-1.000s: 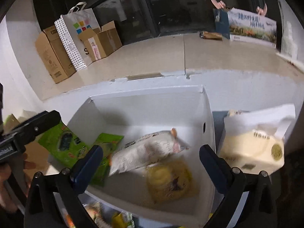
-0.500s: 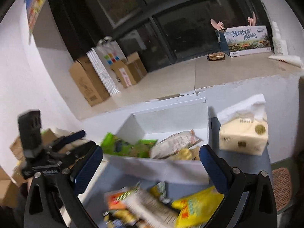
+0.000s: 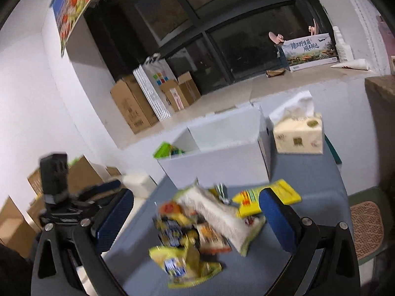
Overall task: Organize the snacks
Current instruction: 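Grasp the yellow packet with the right tool and lift it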
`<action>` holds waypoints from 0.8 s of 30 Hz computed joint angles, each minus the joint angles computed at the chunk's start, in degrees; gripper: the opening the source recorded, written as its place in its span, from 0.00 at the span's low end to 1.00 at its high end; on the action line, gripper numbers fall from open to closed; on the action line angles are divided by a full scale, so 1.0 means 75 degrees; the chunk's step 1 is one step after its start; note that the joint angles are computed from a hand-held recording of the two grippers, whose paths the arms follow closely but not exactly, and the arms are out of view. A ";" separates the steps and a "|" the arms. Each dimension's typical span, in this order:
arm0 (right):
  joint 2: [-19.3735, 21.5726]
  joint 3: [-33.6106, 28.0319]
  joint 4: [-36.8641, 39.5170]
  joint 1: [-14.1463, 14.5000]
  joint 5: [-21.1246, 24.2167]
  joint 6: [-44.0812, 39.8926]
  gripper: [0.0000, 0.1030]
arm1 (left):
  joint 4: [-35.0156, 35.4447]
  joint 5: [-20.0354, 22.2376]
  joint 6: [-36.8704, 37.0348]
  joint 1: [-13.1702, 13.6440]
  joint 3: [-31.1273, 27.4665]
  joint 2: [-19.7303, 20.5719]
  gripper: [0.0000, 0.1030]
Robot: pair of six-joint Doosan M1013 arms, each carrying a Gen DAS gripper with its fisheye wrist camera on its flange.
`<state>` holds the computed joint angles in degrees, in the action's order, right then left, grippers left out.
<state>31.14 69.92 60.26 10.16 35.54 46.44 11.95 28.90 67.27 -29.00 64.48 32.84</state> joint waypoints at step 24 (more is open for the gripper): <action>0.1149 -0.1096 -0.3121 -0.0265 0.0950 0.3203 1.00 | -0.0467 -0.0313 -0.0239 -0.0060 0.0616 -0.0229 1.00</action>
